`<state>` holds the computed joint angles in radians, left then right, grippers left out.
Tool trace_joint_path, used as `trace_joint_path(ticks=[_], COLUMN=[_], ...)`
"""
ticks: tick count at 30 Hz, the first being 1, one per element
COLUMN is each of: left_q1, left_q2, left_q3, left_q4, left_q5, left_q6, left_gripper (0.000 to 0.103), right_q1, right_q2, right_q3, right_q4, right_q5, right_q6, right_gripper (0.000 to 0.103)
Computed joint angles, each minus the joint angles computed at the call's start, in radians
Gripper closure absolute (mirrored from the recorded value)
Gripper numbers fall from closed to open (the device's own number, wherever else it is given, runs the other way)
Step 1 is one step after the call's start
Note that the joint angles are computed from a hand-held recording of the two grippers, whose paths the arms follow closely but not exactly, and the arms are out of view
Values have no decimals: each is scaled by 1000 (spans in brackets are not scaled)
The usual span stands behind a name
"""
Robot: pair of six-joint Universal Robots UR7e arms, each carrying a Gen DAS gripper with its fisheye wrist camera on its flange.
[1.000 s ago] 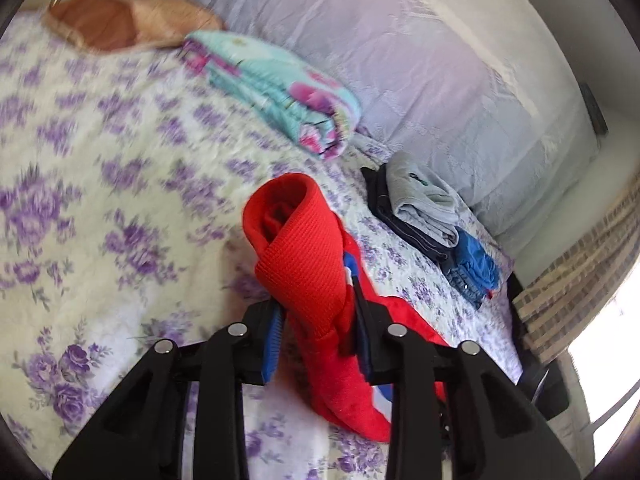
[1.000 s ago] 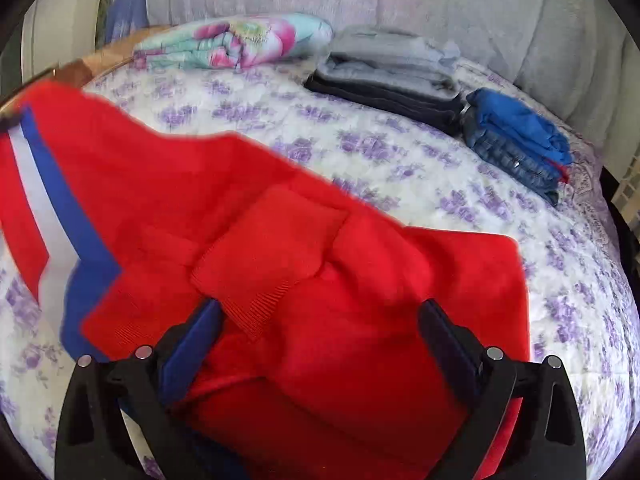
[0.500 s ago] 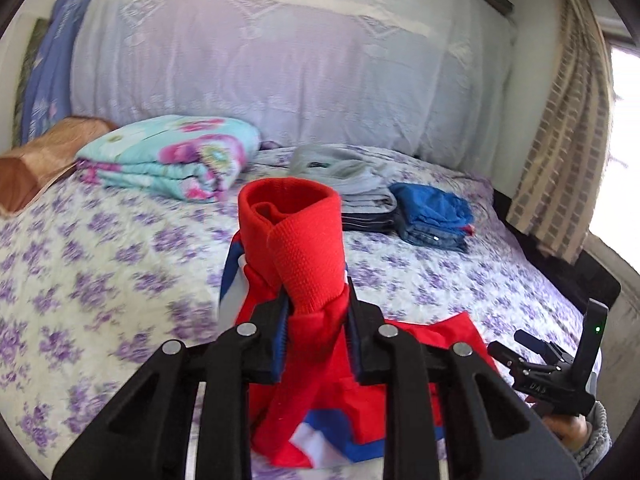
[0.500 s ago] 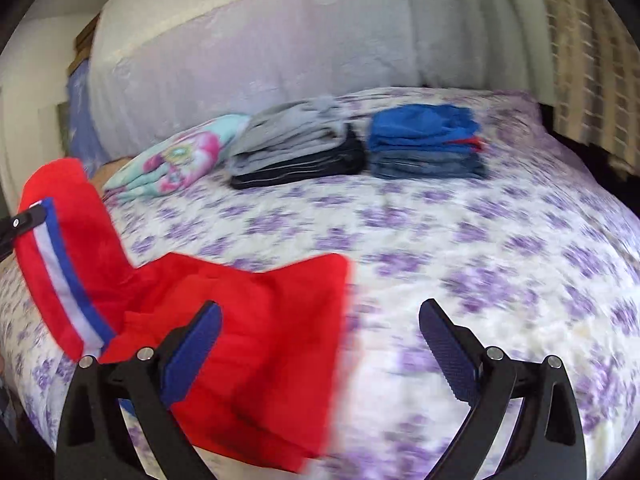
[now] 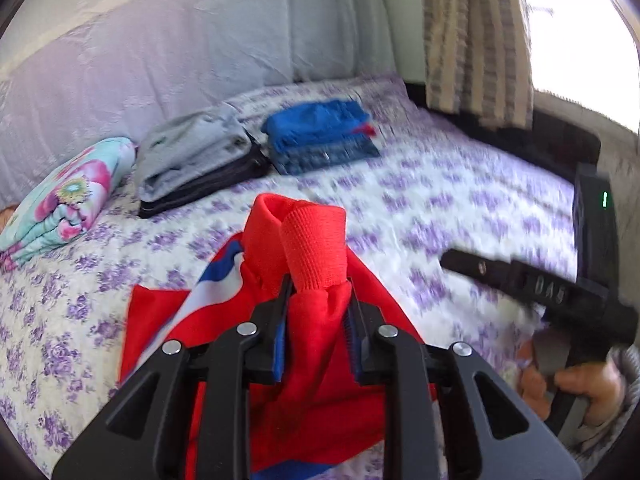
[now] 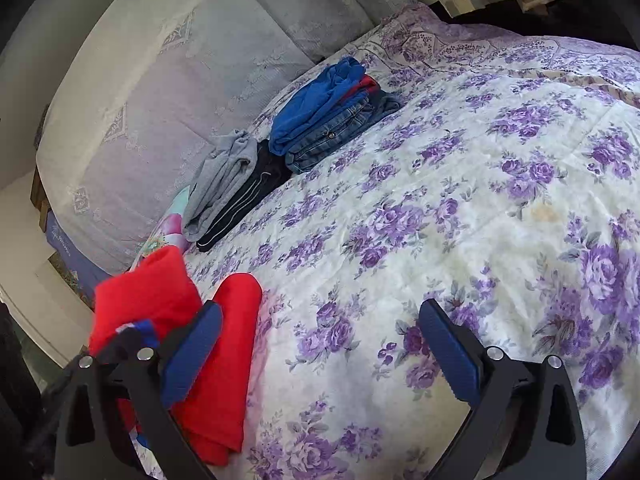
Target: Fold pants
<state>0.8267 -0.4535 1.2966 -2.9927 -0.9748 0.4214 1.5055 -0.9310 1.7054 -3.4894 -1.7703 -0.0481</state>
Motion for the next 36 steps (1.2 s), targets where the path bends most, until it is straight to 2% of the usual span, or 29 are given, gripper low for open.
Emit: trace_joint_path(ticks=[2, 3, 5, 6, 10, 13, 15, 17, 19, 21, 23, 25, 27, 29, 31, 33, 34, 36], left_q1=[-14, -16, -7, -9, -12, 7, 25, 44, 67, 80, 82, 90, 96, 96, 101, 107, 109, 115], left_q2=[18, 11, -35, -46, -90, -134, -148, -152, -156, -149, -133, -135, -138, -131, -136, -147, -154, -177], left_q3=[22, 40, 87, 108, 168, 176, 161, 134, 104, 90, 87, 94, 111, 130, 150, 157, 161, 174], left_q4=[-41, -50, -3, -20, -100, -102, -92, -64, 11, 47, 49, 101, 132, 121, 101, 99, 97, 86], left_q5=[42, 27, -69, -78, -81, -79, -52, -12, 5, 26, 71, 48, 33, 53, 33, 4, -15, -60], left_q6=[51, 62, 34, 34, 53, -26, -91, -162, -238, -242, -228, -244, -240, -191, -161, -162, -169, -195], left_gripper=[75, 67, 30, 25, 24, 22, 19, 19, 19, 19, 19, 19, 17, 12, 11, 11, 11, 11], right_q1=[-9, -11, -11, -11, -10, -7, 6, 39, 89, 139, 171, 199, 215, 208, 173, 133, 129, 135], right_q2=[-4, -5, -6, -6, -6, -4, 2, 17, 41, 71, 105, 151, 193, 213, 181, 114, 103, 107], right_q3=[3, 6, 10, 11, 11, 8, -7, -32, -71, -129, -187, -252, -295, -292, -230, -172, -162, -155], right_q4=[-3, -7, -10, -10, -10, -7, 7, -2, -13, 19, 61, 109, 162, 181, 202, 284, 293, 260], right_q5=[24, 31, 28, 26, 24, 16, -21, -60, -105, -122, -137, -202, -302, -399, -397, -306, -302, -317], right_q6=[11, 14, 14, 12, 12, 8, -9, -81, -202, -311, -372, -434, -497, -542, -510, -388, -369, -402], right_gripper=[4, 4, 4, 4, 4, 4, 4, 4, 4, 4, 4, 4, 4, 4, 4, 4, 4, 4])
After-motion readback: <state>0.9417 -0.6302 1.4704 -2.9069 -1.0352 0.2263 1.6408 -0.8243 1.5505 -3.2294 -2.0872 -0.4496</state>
